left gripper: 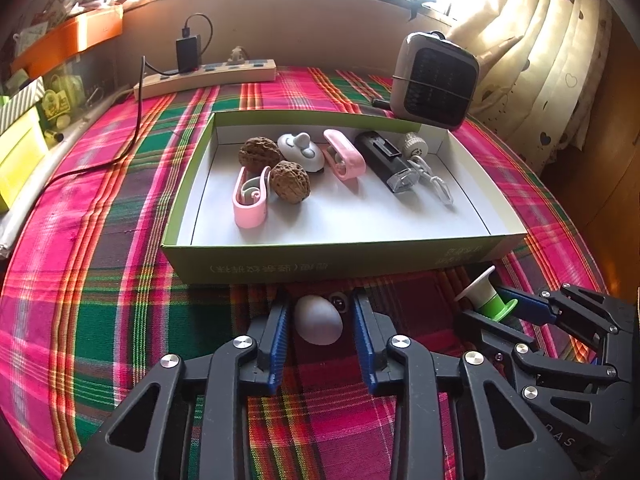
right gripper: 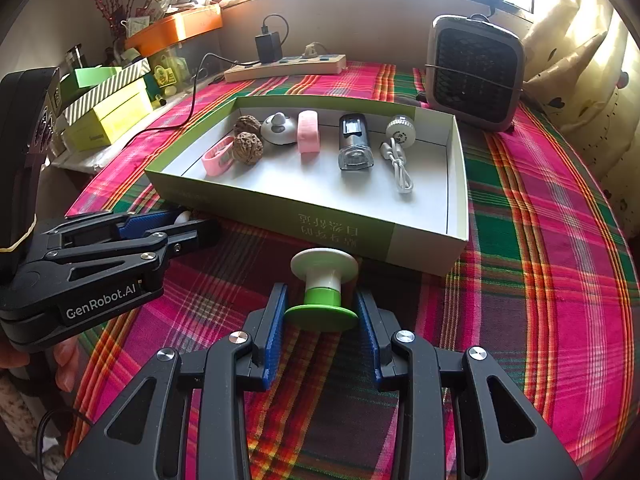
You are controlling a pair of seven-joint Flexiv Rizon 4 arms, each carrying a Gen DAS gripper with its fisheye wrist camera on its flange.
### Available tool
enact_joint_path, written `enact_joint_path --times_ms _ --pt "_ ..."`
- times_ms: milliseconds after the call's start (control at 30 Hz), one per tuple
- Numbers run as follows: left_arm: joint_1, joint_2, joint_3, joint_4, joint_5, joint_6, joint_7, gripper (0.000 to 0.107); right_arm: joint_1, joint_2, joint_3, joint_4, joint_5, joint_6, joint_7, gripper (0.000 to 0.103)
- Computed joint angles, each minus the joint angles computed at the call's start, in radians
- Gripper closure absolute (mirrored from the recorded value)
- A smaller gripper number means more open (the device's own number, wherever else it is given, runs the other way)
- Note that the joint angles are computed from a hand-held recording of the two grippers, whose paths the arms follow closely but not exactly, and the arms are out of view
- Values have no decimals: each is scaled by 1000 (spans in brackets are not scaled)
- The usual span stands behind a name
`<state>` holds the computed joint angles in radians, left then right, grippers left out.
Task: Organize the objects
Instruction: 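Grasp white knob with left tool while right tool grasps green-white spool, then carry white knob in left tool into the box while right tool carries spool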
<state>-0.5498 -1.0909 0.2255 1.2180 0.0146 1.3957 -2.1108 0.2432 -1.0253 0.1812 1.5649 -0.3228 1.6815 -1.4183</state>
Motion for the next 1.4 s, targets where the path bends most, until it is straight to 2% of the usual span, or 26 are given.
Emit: enact_joint_path --times_ms 633,1400 --pt "-5 4 4 6 6 5 -7 81 2 1 -2 1 2 1 -2 68" --pt "-81 48 91 70 20 87 -34 81 -16 28 12 44 -7 66 1 68"
